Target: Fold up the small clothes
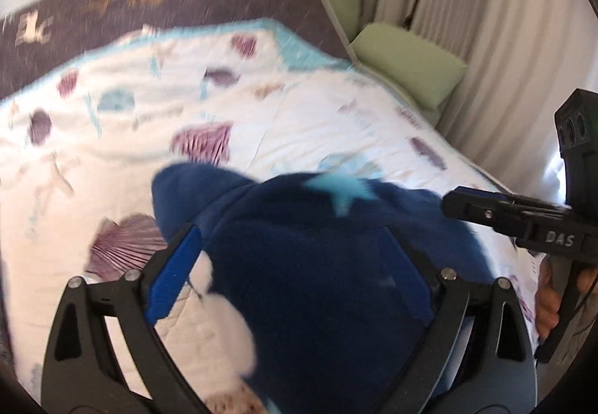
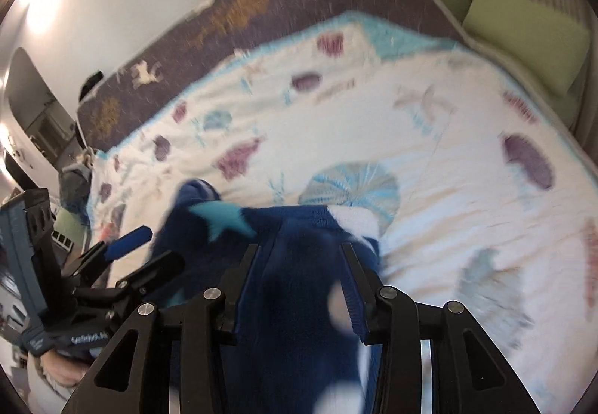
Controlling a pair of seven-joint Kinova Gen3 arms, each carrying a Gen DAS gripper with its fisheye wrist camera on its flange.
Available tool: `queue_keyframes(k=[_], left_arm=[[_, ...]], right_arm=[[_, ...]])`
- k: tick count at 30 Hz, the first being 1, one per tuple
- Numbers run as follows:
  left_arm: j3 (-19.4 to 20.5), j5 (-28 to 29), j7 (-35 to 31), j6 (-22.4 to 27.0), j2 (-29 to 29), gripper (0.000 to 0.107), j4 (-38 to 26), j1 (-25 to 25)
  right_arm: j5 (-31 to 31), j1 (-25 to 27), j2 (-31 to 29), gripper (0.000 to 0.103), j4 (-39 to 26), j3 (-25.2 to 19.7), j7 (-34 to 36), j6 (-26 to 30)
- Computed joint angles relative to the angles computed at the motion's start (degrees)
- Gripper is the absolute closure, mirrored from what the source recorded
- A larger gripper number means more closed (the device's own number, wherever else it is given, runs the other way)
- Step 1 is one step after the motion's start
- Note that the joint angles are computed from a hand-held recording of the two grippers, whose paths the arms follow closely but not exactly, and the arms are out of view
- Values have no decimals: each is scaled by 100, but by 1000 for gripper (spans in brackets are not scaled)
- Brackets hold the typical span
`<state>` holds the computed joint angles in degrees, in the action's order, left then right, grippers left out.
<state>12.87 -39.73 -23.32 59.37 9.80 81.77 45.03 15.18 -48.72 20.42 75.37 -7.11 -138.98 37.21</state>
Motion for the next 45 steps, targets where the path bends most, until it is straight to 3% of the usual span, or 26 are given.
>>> queue_keyframes(k=[2, 5, 7, 9, 12, 15, 19, 26, 31, 35, 37, 40, 43, 45], left_arm=[[122, -117, -45, 302, -50, 12, -163, 214], [277, -125, -23, 356, -171, 12, -123, 409], [403, -68, 124, 277, -270, 12, 59, 527], [531, -6, 398, 377, -253, 12, 195, 676], [631, 274, 563, 218, -88, 9, 433, 664], [423, 181, 831, 141, 50, 4, 628, 867], [409, 286, 845, 241, 34, 4, 566, 871], [419, 201, 1168, 50, -73, 4, 744, 922], [478, 277, 1167, -169, -199, 5, 881, 769], [516, 299, 1135, -162, -208, 4, 871, 728], [520, 360, 1078, -226, -244, 4, 901, 675], [536, 412, 985, -280, -267, 4, 935, 616], [525, 534, 950, -550, -399, 4, 1120, 492], [534, 641, 945, -780, -512, 4, 1278, 374]], right_arm=[[331, -101, -457, 56, 433, -112, -205, -109], [606, 62, -867, 51, 804, -645, -371, -21], [400, 61, -991, 48, 945, -766, -221, 65], [-66, 393, -1051, 43, 1164, -1176, -2, 112], [-621, 838, -872, 40, 1565, -1593, -43, -222], [-404, 394, -807, 39, 1774, -1153, -264, -498], [413, -365, -746, 34, 1561, -697, -1024, -133], [522, 156, -869, 32, 1796, -1220, -1042, -399], [-204, 283, -1257, 26, 2213, -955, -616, -965], [11, -86, -1230, 19, 2064, -399, -980, -327], [-342, 222, -1141, 17, 2017, -581, -673, -240], [-1008, 1018, -872, 12, 2023, -1268, 26, -387], [-1650, 1722, -728, 0, 2256, -1772, 715, -849], [-2044, 2251, -632, 0, 2389, -2238, 1181, -1157]])
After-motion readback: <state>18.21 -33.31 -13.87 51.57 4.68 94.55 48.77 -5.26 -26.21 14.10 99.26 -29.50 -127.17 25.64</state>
